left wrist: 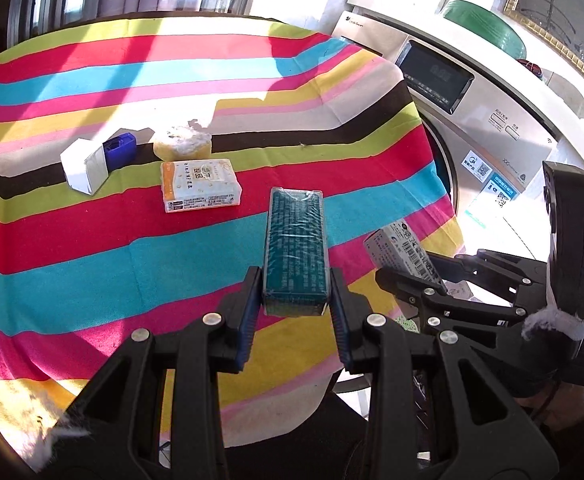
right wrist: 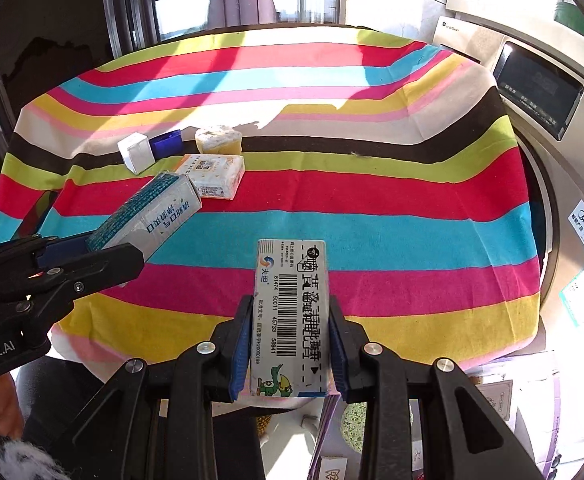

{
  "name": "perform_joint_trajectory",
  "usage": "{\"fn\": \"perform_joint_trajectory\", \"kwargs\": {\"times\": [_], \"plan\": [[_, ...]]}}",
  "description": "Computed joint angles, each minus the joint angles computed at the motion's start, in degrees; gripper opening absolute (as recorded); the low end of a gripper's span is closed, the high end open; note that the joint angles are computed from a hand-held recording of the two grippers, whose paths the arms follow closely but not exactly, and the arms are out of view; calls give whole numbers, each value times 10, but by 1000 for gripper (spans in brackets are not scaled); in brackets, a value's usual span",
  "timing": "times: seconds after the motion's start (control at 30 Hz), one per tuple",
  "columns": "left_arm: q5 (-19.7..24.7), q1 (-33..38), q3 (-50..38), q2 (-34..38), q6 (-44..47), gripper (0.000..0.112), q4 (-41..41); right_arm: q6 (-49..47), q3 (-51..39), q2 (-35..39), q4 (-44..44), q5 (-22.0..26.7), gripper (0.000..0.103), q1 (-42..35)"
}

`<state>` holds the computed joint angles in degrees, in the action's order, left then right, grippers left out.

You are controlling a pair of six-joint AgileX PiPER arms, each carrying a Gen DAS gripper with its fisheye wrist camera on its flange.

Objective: Organize objects
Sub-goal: 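Carry the teal box and white barcode box to the bin and release both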

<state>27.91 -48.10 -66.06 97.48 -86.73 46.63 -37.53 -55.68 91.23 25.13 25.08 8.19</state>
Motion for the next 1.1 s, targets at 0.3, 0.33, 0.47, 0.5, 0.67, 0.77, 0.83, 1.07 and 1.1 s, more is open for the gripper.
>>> {"fn": "perform_joint_trajectory", "kwargs": {"times": [0.3, 0.33, 0.47, 0.5, 0.67, 0.77, 0.83, 1.07, 1.1], "plan": [[7, -38, -114, 86, 146, 37, -115, -56, 29, -15, 19, 3, 35, -96], [9, -41, -127, 95, 163, 37, -128, -62, 30, -13, 22, 5, 35, -109], [18, -52, -173, 131, 225, 37, -183, -83, 33, -3, 32, 11, 35, -159], [19, -54, -182, 138, 239, 37, -195, -91, 34, -2, 35, 14, 35, -172], [23, -64, -230, 174, 310, 37, -262, -95, 41, 7, 19, 8, 35, -215], [33, -69, -258, 196, 344, 37, -296, -92, 43, 16, 8, 6, 35, -234], [36, -71, -273, 209, 369, 37, -320, -105, 42, 21, 19, 11, 35, -249], [37, -69, -297, 233, 418, 38, -378, -118, 40, 31, 32, 17, 36, -276], [37, -68, -297, 234, 419, 43, -380, -116, 39, 32, 32, 18, 36, -276]]}}
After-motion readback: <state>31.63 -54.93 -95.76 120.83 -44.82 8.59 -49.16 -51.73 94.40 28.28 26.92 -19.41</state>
